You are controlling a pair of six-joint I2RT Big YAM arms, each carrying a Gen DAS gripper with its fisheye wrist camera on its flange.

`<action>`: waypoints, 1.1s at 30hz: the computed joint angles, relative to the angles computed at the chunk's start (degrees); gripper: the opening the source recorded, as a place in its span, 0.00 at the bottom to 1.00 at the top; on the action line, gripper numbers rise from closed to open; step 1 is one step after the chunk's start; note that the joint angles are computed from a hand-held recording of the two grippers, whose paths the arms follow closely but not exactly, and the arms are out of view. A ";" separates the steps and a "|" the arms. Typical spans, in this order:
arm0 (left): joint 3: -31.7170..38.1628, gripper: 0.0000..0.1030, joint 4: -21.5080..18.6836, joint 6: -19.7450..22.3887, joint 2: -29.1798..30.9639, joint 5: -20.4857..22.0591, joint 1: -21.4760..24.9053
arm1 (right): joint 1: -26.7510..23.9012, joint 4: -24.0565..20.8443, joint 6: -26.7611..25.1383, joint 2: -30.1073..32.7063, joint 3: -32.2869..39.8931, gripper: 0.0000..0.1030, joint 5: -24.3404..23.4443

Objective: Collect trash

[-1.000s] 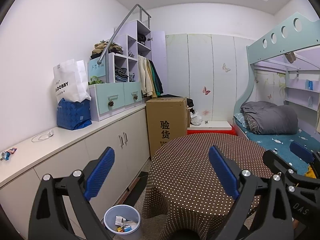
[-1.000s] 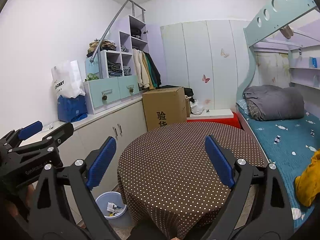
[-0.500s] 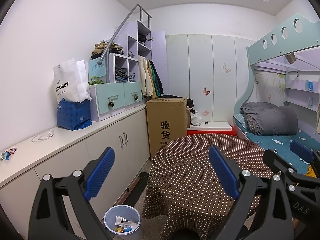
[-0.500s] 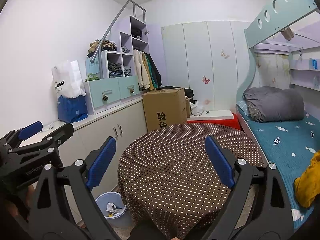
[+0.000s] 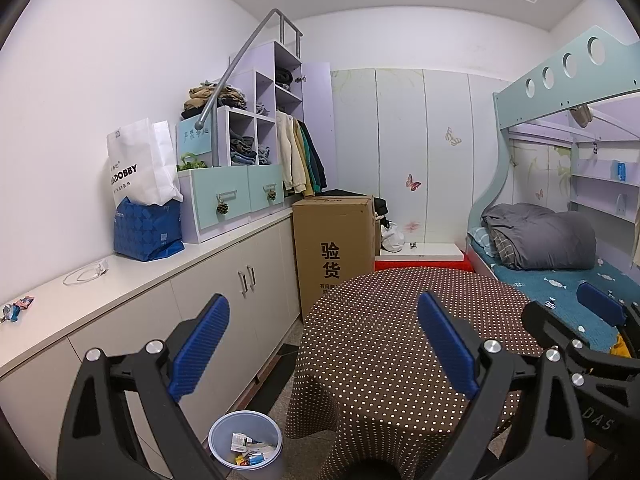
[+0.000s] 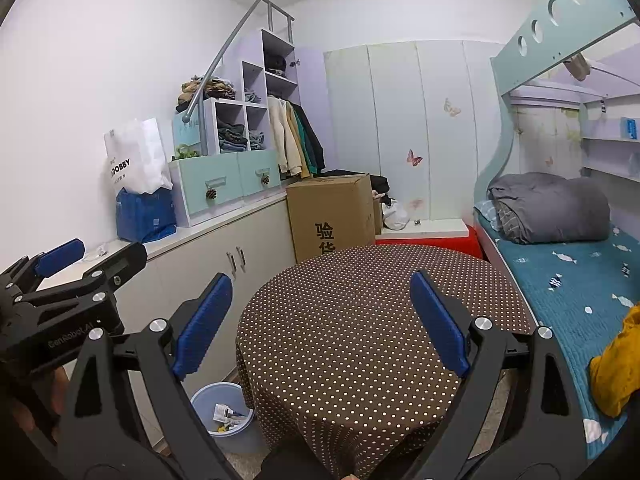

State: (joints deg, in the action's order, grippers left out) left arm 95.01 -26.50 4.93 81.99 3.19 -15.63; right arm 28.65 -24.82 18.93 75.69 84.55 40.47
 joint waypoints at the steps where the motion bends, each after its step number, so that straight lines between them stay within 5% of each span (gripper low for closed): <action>1: -0.07 0.90 0.02 0.07 -0.04 -0.05 -0.02 | -0.07 0.06 -0.02 -0.02 -0.06 0.86 -0.19; 33: 0.63 0.90 -0.47 0.19 0.45 0.33 0.62 | -0.32 0.76 -0.21 0.20 -0.65 0.86 -1.12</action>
